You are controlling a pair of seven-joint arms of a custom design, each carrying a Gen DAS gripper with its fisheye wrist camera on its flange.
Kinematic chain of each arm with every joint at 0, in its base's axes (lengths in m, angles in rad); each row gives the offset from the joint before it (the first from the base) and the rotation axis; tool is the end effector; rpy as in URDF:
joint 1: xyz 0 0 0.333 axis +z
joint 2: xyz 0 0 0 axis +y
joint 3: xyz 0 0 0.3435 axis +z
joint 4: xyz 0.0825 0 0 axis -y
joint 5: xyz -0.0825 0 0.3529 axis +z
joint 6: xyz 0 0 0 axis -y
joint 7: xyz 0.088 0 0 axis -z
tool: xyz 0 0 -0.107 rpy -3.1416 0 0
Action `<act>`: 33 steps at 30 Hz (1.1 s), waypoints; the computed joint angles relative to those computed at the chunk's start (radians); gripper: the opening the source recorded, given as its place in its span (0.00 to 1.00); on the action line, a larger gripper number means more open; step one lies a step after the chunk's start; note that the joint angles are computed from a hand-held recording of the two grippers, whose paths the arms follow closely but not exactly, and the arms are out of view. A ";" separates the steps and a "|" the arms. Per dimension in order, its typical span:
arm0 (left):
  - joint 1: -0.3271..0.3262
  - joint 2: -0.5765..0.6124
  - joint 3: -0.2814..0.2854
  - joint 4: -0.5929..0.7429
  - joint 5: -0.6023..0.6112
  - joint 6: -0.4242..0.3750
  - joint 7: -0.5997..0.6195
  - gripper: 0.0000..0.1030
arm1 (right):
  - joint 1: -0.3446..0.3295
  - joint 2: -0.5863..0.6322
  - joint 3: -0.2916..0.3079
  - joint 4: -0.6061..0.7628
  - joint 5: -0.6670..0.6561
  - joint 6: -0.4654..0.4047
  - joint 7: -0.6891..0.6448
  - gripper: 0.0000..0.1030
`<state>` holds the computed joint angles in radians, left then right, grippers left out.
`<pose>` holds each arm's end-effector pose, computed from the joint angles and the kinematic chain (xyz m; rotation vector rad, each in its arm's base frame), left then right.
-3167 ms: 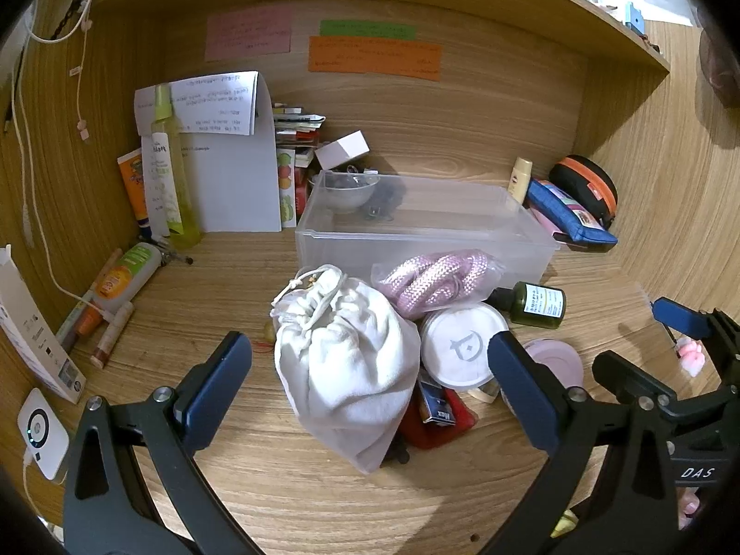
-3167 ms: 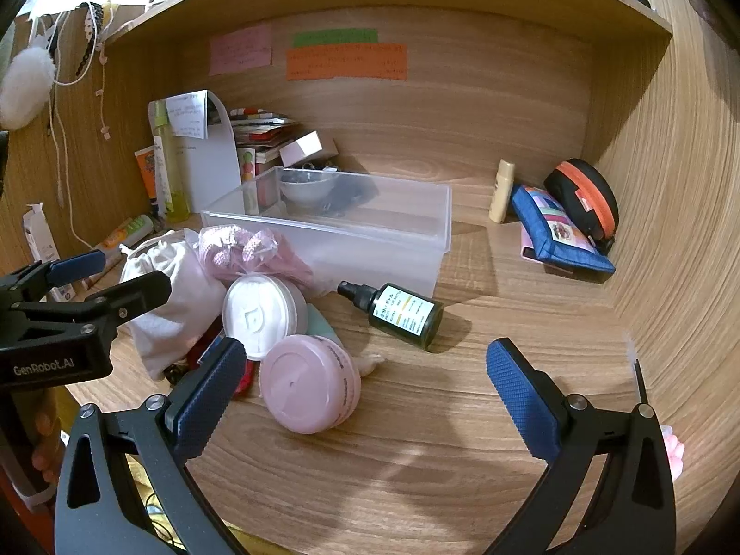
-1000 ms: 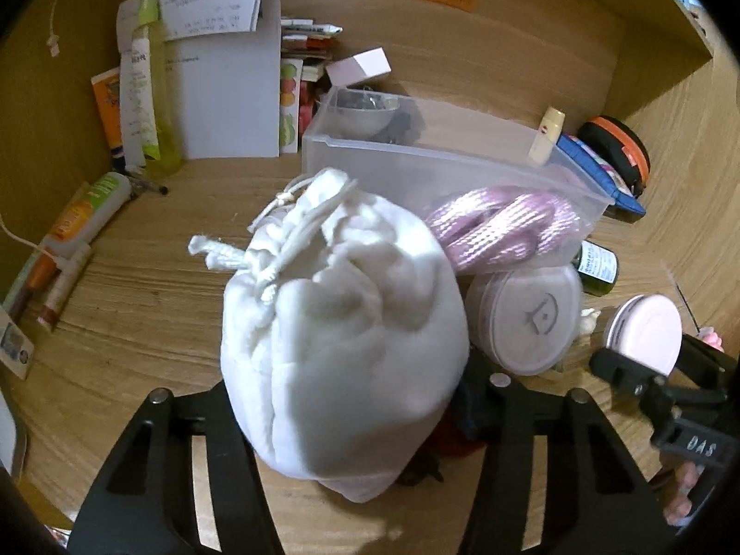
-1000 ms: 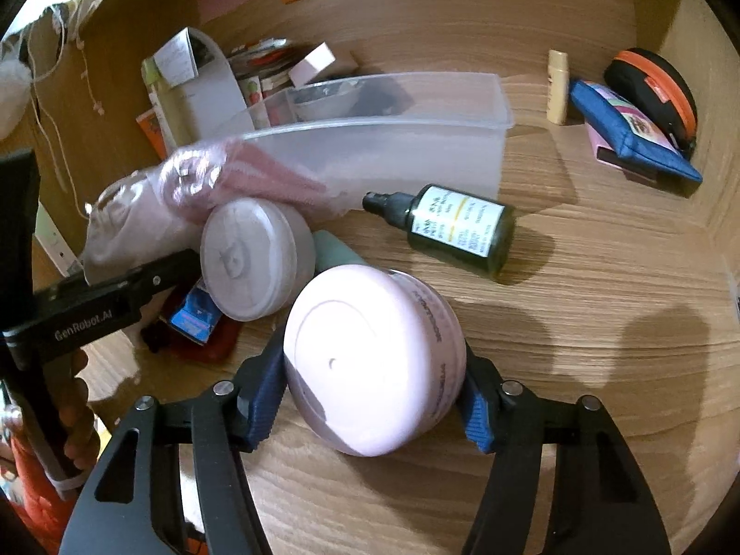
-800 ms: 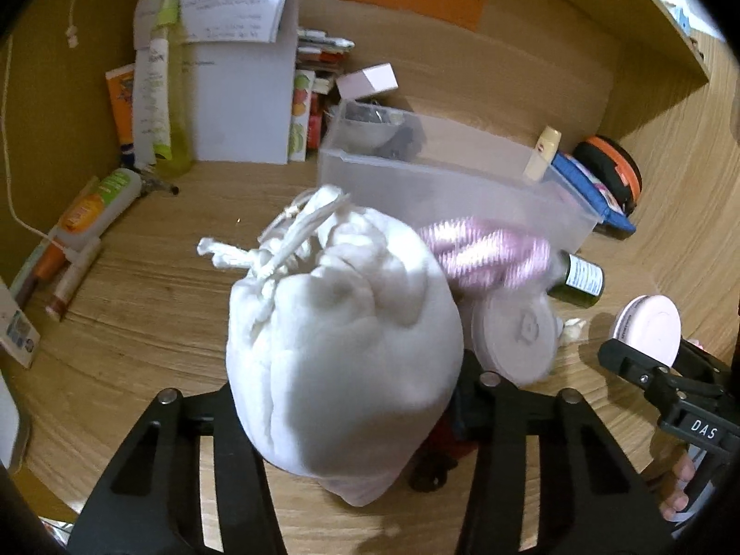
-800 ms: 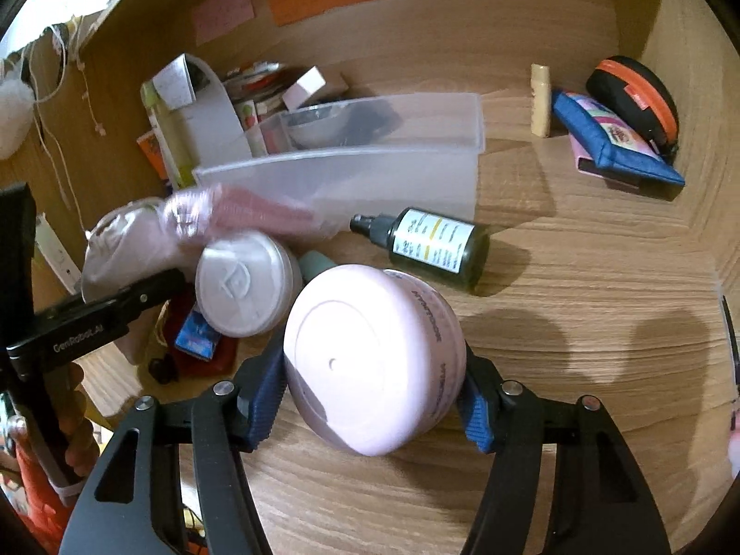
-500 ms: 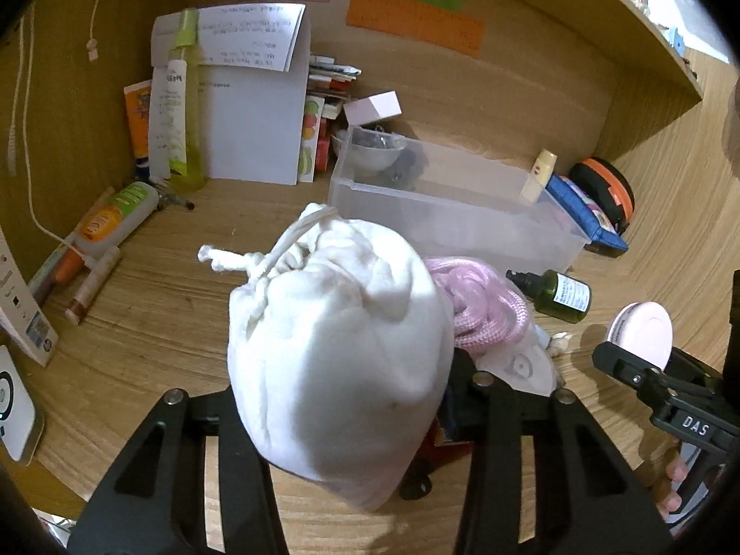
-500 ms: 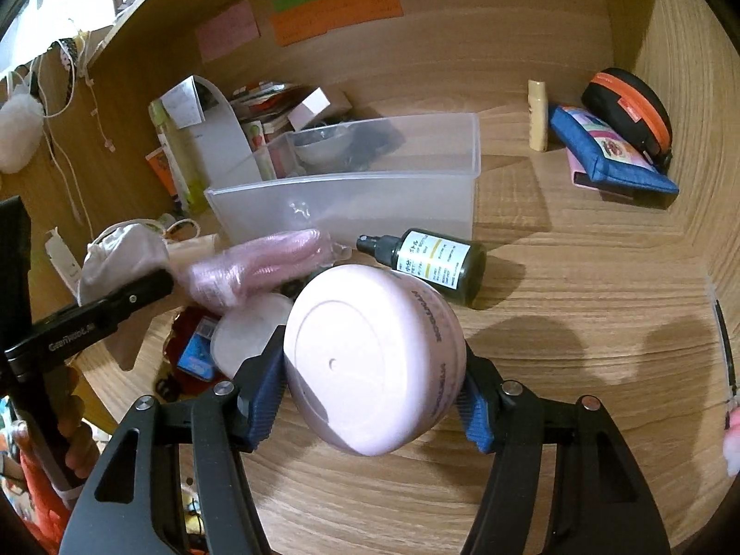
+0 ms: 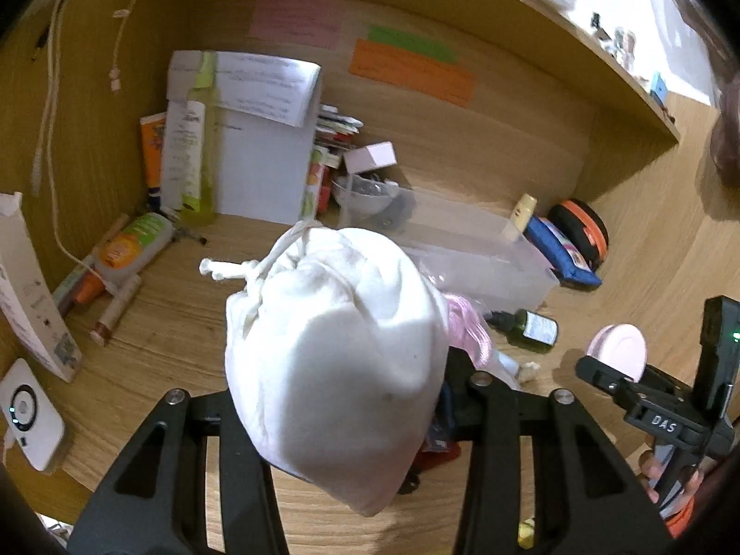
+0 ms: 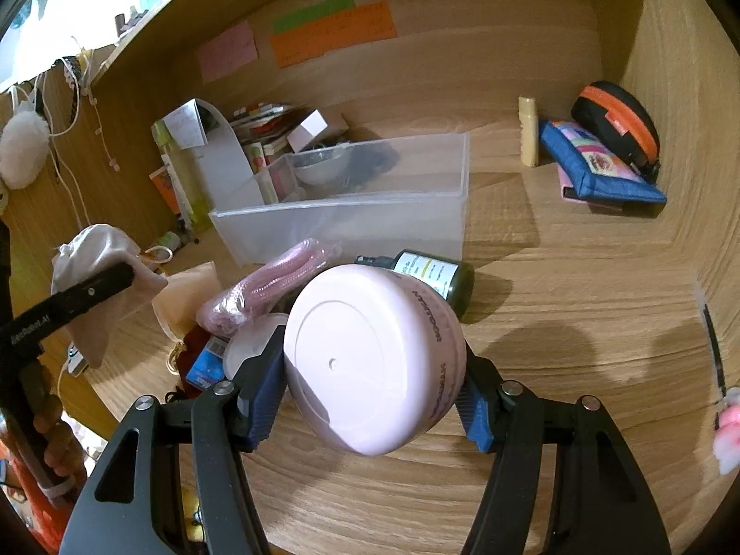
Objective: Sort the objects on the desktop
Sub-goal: 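Carry the pink jar and white bag over the clear box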
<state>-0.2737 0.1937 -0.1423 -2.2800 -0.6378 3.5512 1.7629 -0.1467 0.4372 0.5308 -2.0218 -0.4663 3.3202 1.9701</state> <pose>0.5317 -0.1498 0.4390 -1.7835 1.5524 -1.1097 0.5867 0.2402 0.4201 -1.8185 1.2904 -0.3841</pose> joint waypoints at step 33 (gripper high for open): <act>-0.108 0.164 0.200 0.393 0.156 -0.232 -0.021 0.42 | 0.054 0.185 0.038 0.425 0.262 -0.246 -0.364 0.59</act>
